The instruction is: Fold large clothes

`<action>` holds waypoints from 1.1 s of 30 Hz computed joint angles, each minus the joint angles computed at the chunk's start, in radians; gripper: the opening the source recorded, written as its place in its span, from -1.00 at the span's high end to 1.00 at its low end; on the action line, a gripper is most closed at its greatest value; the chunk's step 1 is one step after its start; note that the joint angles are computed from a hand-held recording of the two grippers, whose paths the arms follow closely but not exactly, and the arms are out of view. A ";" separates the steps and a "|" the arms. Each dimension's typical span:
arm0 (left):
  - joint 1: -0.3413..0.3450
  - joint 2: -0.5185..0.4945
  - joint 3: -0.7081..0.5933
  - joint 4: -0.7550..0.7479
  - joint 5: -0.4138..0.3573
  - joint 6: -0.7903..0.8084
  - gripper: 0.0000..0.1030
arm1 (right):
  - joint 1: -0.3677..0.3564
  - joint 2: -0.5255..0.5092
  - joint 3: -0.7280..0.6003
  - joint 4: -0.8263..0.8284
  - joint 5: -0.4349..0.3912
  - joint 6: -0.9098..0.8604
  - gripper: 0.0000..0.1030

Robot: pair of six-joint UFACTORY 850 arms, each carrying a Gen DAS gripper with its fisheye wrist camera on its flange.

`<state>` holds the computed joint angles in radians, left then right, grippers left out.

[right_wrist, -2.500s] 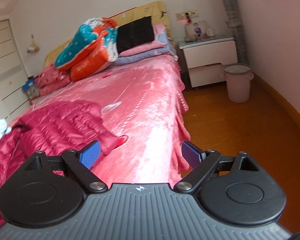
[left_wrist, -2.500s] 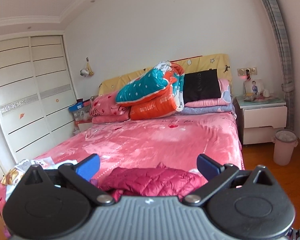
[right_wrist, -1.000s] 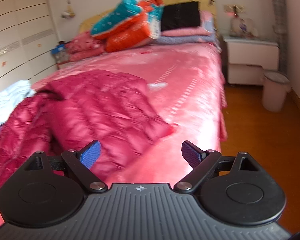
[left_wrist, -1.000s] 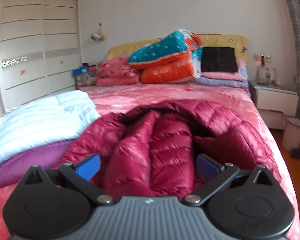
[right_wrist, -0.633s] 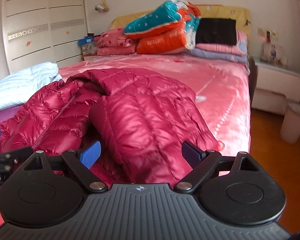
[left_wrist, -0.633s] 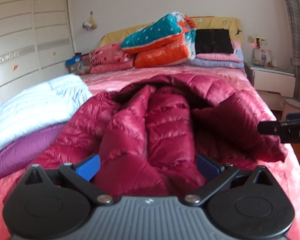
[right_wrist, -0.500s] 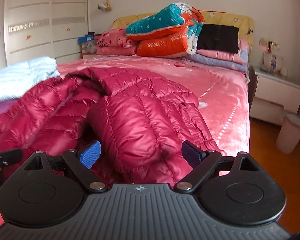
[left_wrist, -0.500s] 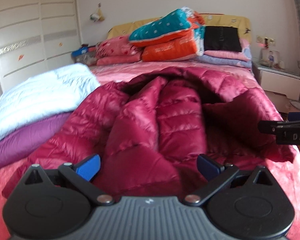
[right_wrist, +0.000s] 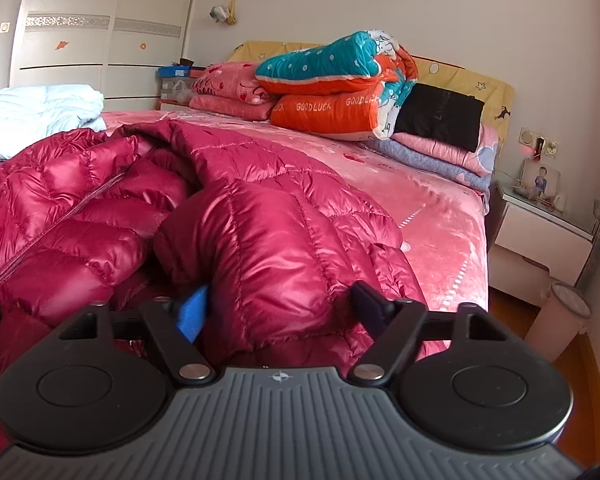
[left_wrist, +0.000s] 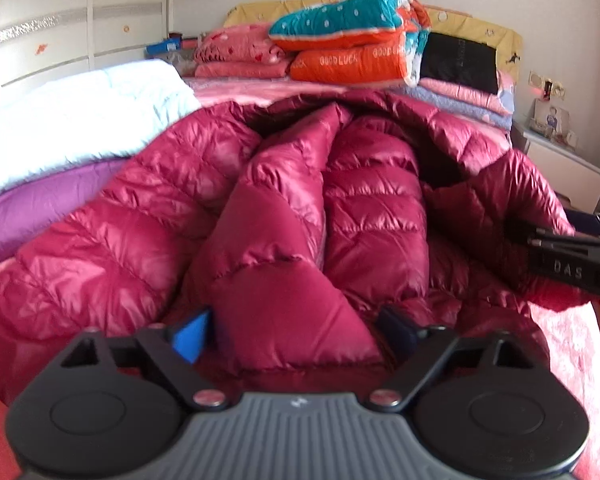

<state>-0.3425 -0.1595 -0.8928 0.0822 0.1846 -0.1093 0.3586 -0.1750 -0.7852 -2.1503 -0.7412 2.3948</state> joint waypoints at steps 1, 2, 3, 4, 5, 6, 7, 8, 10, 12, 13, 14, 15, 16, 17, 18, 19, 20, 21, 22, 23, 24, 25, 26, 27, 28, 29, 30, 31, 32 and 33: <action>-0.001 -0.005 -0.004 0.021 -0.012 -0.019 -0.46 | -0.005 0.003 -0.003 0.007 0.013 0.001 -0.40; -0.002 -0.007 -0.007 0.041 -0.021 -0.037 -0.33 | -0.011 0.010 -0.004 0.010 0.031 0.013 -0.31; -0.003 -0.010 -0.010 0.047 -0.028 -0.041 -0.26 | -0.017 0.016 -0.004 0.007 0.045 0.031 -0.25; -0.003 -0.012 -0.010 0.080 -0.029 -0.071 -0.13 | -0.021 0.022 -0.004 0.007 0.056 0.049 -0.09; 0.000 -0.012 -0.009 0.145 -0.027 -0.135 0.02 | -0.025 0.027 -0.005 0.009 0.061 0.059 0.01; 0.003 -0.011 -0.007 0.209 -0.023 -0.202 0.09 | -0.029 0.032 -0.005 0.010 0.063 0.070 0.06; 0.006 -0.008 -0.005 0.276 -0.018 -0.273 0.21 | -0.033 0.037 -0.006 0.015 0.063 0.079 0.15; 0.010 -0.006 -0.002 0.345 -0.011 -0.345 0.33 | -0.034 0.041 -0.005 0.021 0.057 0.090 0.21; 0.013 0.000 0.007 0.421 0.005 -0.426 0.48 | -0.035 0.054 0.001 0.037 0.032 0.104 0.30; 0.012 0.008 0.015 0.422 0.017 -0.426 0.58 | -0.036 0.071 0.007 0.056 0.002 0.112 0.35; 0.013 0.013 0.020 0.437 0.025 -0.441 0.63 | -0.037 0.081 0.011 0.062 -0.012 0.117 0.38; 0.015 0.018 0.025 0.461 0.036 -0.470 0.67 | -0.037 0.093 0.018 0.068 -0.032 0.125 0.40; 0.022 0.025 0.031 0.512 0.052 -0.523 0.68 | -0.040 0.105 0.024 0.072 -0.052 0.131 0.41; 0.030 0.029 0.036 0.566 0.072 -0.580 0.70 | -0.041 0.115 0.028 0.081 -0.077 0.132 0.41; 0.040 0.034 0.041 0.610 0.094 -0.624 0.71 | -0.045 0.125 0.032 0.089 -0.101 0.132 0.42; 0.047 0.038 0.046 0.642 0.114 -0.655 0.71 | -0.049 0.134 0.036 0.100 -0.124 0.132 0.43; 0.051 0.038 0.044 0.674 0.127 -0.686 0.72 | -0.055 0.142 0.038 0.112 -0.139 0.130 0.43; 0.055 0.039 0.046 0.703 0.139 -0.714 0.72 | -0.064 0.150 0.040 0.124 -0.150 0.132 0.44; 0.060 0.041 0.048 0.737 0.153 -0.749 0.72 | -0.076 0.163 0.045 0.133 -0.159 0.141 0.44; 0.066 0.042 0.049 0.778 0.169 -0.788 0.73 | -0.084 0.171 0.048 0.139 -0.173 0.150 0.44; 0.072 0.045 0.051 0.817 0.189 -0.823 0.74 | -0.089 0.176 0.051 0.148 -0.193 0.150 0.44; 0.081 0.048 0.052 0.863 0.215 -0.865 0.74 | -0.094 0.178 0.054 0.159 -0.224 0.144 0.44; 0.092 0.049 0.054 0.912 0.249 -0.915 0.75 | -0.101 0.183 0.058 0.170 -0.249 0.136 0.44; 0.106 0.048 0.053 0.965 0.291 -0.974 0.75 | -0.102 0.185 0.060 0.187 -0.278 0.129 0.44; 0.120 0.044 0.051 1.009 0.333 -1.027 0.75 | -0.106 0.186 0.062 0.206 -0.305 0.126 0.44; 0.131 0.041 0.051 1.035 0.370 -1.062 0.75 | -0.114 0.184 0.060 0.226 -0.325 0.118 0.44; 0.139 0.037 0.050 1.050 0.395 -1.084 0.75 | -0.122 0.180 0.057 0.247 -0.343 0.107 0.44; 0.142 0.035 0.050 1.055 0.405 -1.093 0.75 | -0.131 0.173 0.054 0.268 -0.356 0.094 0.44; 0.140 0.034 0.052 1.053 0.398 -1.091 0.75 | -0.143 0.168 0.052 0.287 -0.358 0.088 0.44; 0.135 0.033 0.052 1.050 0.382 -1.088 0.75 | -0.160 0.166 0.055 0.300 -0.347 0.090 0.44; 0.130 0.031 0.051 1.052 0.365 -1.086 0.75 | -0.180 0.161 0.052 0.309 -0.322 0.097 0.44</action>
